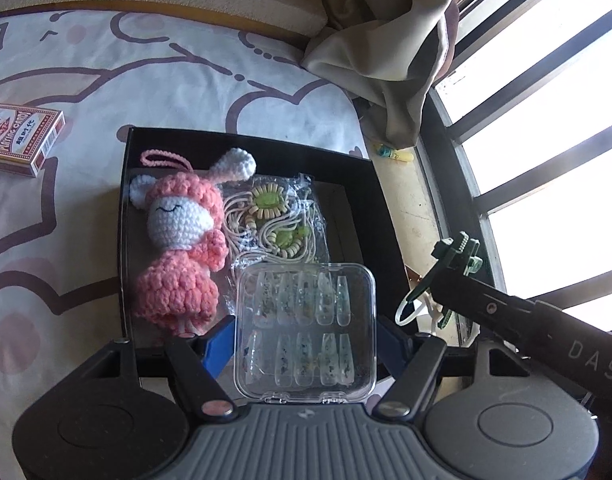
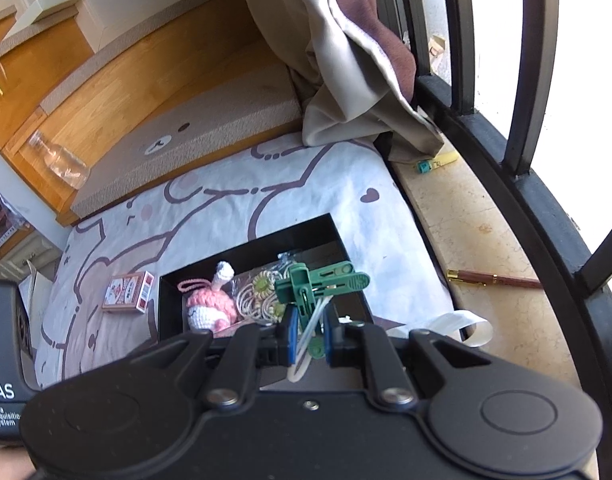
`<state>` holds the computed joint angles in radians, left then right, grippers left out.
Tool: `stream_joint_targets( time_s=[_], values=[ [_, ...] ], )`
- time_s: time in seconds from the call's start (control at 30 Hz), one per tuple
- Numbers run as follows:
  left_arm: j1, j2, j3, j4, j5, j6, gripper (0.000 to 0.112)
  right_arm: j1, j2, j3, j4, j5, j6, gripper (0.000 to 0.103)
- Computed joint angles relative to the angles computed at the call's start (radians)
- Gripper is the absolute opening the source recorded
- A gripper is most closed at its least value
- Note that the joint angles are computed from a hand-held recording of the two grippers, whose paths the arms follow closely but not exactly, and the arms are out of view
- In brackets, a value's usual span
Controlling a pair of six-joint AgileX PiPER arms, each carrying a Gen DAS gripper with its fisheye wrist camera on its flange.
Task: Organize objects
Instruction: 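Lower the clear case into the black box with the left tool while the right tool carries the clothespins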
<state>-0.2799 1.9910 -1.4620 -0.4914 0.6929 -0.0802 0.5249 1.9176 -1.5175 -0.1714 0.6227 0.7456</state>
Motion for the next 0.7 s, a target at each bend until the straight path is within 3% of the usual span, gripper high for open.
stream_joint_targets(
  time_s=[0.23, 0.3, 0.57, 0.7],
  values=[
    [-0.025, 0.03, -0.025, 0.093, 0.005, -0.094, 0.075, -0.012, 0.01, -0.006, 0.022, 0.018, -0.021, 0.013],
    [-0.025, 0.032, -0.023, 0.091, -0.002, -0.08, 0.092, -0.013, 0.014, -0.008, 0.024, 0.025, -0.024, 0.013],
    [0.003, 0.017, -0.043, 0.149, 0.043, -0.11, 0.093, -0.02, 0.041, -0.038, 0.05, 0.062, -0.042, 0.013],
    [0.003, -0.027, -0.031, 0.237, 0.022, -0.114, 0.093, -0.021, 0.076, -0.085, 0.07, 0.117, -0.062, 0.013]
  ],
)
